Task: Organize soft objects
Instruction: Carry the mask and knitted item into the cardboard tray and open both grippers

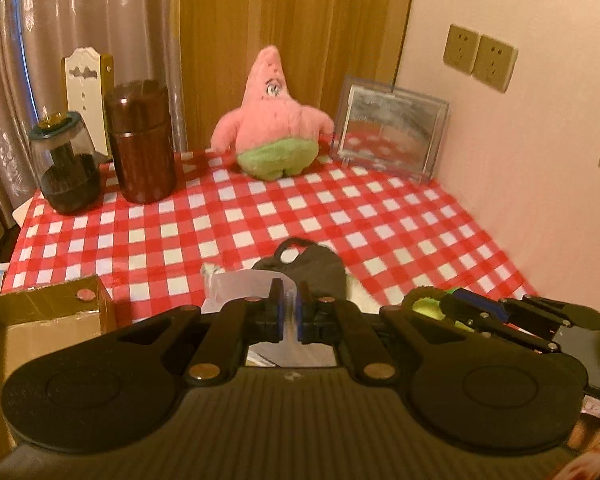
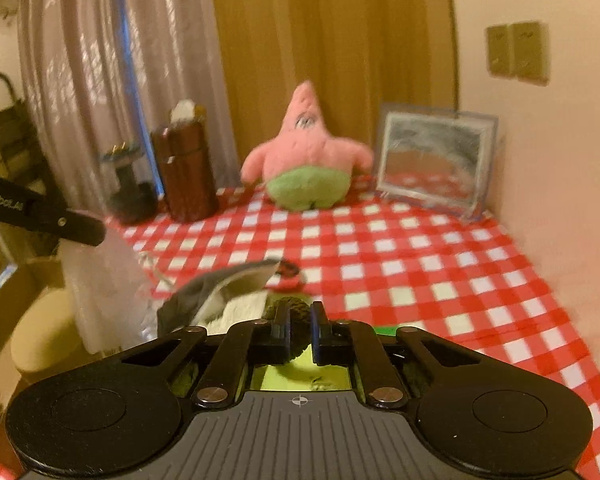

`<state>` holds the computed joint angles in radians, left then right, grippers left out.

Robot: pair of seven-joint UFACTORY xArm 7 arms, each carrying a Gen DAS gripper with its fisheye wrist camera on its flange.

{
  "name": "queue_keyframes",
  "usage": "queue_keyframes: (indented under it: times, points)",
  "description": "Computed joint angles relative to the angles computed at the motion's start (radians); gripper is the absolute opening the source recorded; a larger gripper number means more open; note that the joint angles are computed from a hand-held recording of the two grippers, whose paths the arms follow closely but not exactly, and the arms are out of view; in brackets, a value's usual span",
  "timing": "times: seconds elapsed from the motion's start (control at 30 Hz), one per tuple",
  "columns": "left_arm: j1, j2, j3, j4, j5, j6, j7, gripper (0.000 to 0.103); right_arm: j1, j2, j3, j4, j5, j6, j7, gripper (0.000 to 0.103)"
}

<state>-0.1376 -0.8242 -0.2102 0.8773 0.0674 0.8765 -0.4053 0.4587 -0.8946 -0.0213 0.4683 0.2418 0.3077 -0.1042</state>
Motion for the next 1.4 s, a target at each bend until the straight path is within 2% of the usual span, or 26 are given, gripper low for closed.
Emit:
queue_keyframes:
  times: [0.13, 0.43, 0.6, 0.73, 0.93, 1.17, 1.4]
  points:
    - [-0.01, -0.018, 0.0, 0.028, -0.011, 0.02, -0.002, 0.004, -0.028, -0.058, 0.011, -0.006, 0.003, 0.021, 0.039, 0.009]
    - [-0.024, -0.121, -0.007, 0.045, -0.035, 0.101, -0.008, 0.004, -0.036, -0.259, 0.037, 0.004, 0.012, 0.216, 0.107, 0.009]
    - [-0.019, -0.206, -0.009, 0.052, -0.046, 0.167, -0.015, 0.004, -0.003, -0.318, 0.069, 0.038, 0.033, 0.29, 0.135, 0.009]
    - [-0.002, -0.278, 0.001, 0.071, -0.04, 0.244, -0.002, 0.004, 0.037, -0.329, 0.111, 0.065, 0.055, 0.311, 0.158, 0.009]
    - [0.042, -0.38, 0.042, 0.096, -0.017, 0.373, 0.05, 0.004, 0.119, -0.309, 0.186, 0.095, 0.089, 0.303, 0.199, 0.009]
    - [0.1, -0.488, 0.124, 0.083, 0.016, 0.501, 0.149, 0.004, 0.223, -0.193, 0.268, 0.129, 0.101, 0.236, 0.231, 0.009]
    - [0.149, -0.584, 0.207, -0.007, 0.036, 0.543, 0.246, 0.004, 0.289, -0.063, 0.319, 0.142, 0.07, 0.177, 0.263, 0.009]
